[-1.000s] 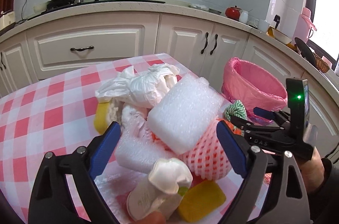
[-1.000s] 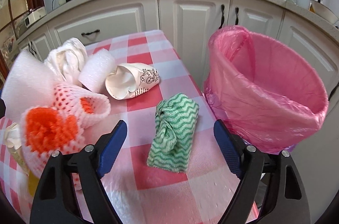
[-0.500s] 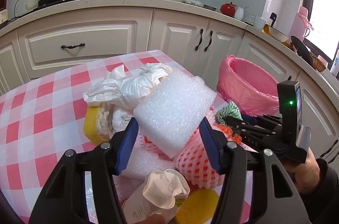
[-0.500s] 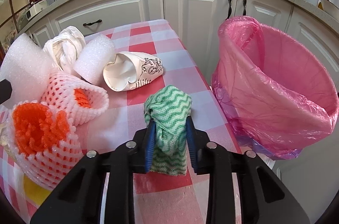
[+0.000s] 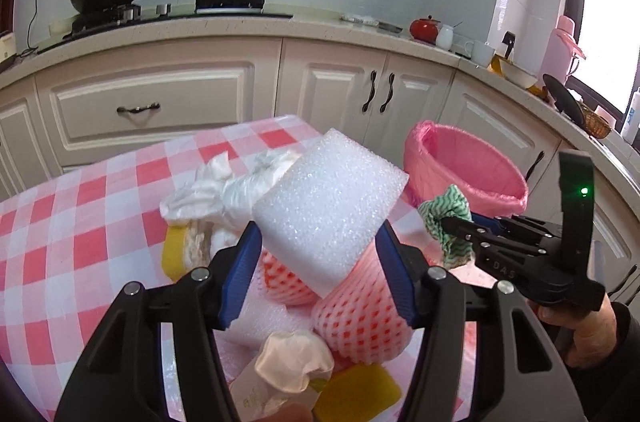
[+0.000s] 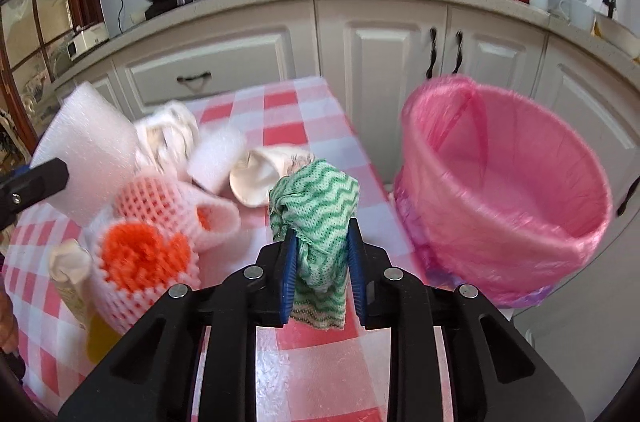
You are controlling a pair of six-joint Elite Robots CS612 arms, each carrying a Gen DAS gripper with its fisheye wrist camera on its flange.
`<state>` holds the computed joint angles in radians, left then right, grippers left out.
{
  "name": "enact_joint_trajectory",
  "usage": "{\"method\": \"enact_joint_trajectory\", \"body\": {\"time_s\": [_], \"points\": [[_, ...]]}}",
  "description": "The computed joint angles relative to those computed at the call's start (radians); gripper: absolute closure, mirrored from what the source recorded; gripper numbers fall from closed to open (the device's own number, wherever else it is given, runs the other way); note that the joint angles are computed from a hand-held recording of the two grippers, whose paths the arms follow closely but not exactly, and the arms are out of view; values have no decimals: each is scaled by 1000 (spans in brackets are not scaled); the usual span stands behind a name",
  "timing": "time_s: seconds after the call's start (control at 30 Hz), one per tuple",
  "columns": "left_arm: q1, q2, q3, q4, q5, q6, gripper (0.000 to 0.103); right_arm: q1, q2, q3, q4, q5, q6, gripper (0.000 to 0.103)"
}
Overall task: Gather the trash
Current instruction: 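Carry the cloth and foam block over the pink bin and open both grippers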
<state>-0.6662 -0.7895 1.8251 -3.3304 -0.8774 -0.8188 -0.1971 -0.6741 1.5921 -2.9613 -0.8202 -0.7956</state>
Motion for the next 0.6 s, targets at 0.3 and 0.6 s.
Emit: {"method": "enact_joint_trajectory", "body": {"time_s": [0.3, 0.6], "points": [[22, 23, -124, -13, -32, 159, 46, -27, 3, -65, -100, 34, 143, 79], [56, 105, -331, 73, -155, 247, 46, -40, 65, -196, -120, -13, 254, 79]]}}
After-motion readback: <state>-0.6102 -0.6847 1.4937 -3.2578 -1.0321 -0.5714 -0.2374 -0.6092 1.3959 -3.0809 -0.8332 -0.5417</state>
